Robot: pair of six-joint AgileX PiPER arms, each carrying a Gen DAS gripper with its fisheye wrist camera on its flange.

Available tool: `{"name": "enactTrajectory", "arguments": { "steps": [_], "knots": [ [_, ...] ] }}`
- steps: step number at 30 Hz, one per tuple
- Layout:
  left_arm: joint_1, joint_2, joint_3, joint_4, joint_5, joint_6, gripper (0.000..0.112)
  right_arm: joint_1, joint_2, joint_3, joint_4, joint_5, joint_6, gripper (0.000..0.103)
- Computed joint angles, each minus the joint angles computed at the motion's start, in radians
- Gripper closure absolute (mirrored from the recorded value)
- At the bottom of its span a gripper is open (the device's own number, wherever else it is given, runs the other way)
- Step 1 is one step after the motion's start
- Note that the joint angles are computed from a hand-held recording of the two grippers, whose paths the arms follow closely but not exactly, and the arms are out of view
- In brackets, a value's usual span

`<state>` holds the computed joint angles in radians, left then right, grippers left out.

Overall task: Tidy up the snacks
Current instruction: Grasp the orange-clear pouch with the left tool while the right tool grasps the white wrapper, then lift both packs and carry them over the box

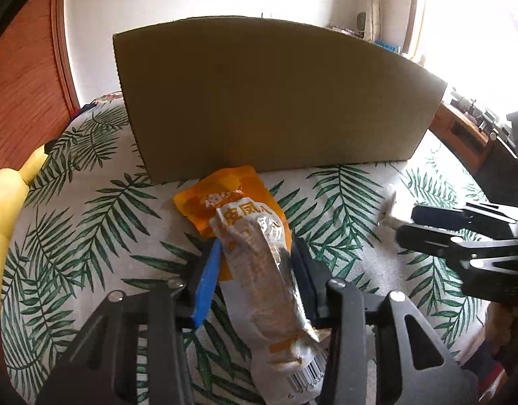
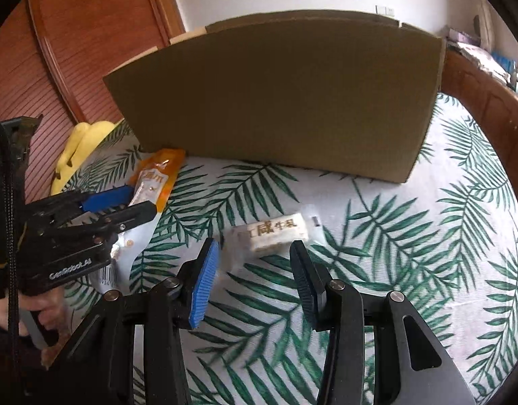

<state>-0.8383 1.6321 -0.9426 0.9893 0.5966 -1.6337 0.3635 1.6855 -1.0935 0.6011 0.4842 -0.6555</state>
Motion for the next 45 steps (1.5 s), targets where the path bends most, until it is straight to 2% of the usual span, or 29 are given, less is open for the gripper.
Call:
{"name": "enactTrajectory", "arguments": {
  "steps": [7,11,14,15,16,18,22,24,27,30,38,42,45],
  "knots": [
    [0.017,-0.029,0.035,0.031,-0.050,-0.050,0.079,0.042,0.064,-0.092,-0.179,-0.007,0.234,0.054],
    [0.036,-0.049,0.062,0.048,-0.090,-0.072,0.081,0.081,0.102,-0.143,-0.359,-0.020,0.395,0.054],
    [0.046,-0.063,0.081,0.057,-0.117,-0.085,0.082,0.104,0.105,-0.143,-0.482,-0.036,0.483,0.063],
    [0.051,-0.066,0.085,0.056,-0.126,-0.087,0.082,0.110,0.103,-0.137,-0.518,-0.043,0.504,0.068],
    [0.058,-0.069,0.089,0.052,-0.139,-0.084,0.082,0.117,0.100,-0.128,-0.556,-0.052,0.523,0.080],
    [0.074,-0.077,0.099,0.049,-0.167,-0.085,0.082,0.113,0.090,-0.110,-0.546,-0.063,0.489,0.083],
    [0.101,-0.085,0.112,0.032,-0.208,-0.076,0.078,0.070,0.067,-0.071,-0.416,-0.085,0.344,0.084],
    [0.100,-0.078,0.103,0.010,-0.196,-0.060,0.075,0.066,0.067,-0.061,-0.383,-0.104,0.302,0.084],
    [0.095,-0.066,0.088,-0.009,-0.175,-0.046,0.071,0.082,0.062,-0.041,-0.433,-0.143,0.337,0.083],
    [0.072,-0.041,0.054,-0.028,-0.125,-0.020,0.069,0.085,0.067,-0.043,-0.432,-0.151,0.338,0.083],
    [0.024,0.053,-0.082,-0.124,0.030,0.134,0.055,0.082,0.067,-0.039,-0.440,-0.159,0.338,0.083],
    [0.021,0.107,-0.166,-0.194,0.125,0.244,0.037,0.081,0.068,-0.040,-0.427,-0.156,0.330,0.083],
    [0.062,0.125,-0.210,-0.268,0.136,0.313,0.032,0.084,0.066,-0.039,-0.436,-0.157,0.340,0.083]
  ]
}}
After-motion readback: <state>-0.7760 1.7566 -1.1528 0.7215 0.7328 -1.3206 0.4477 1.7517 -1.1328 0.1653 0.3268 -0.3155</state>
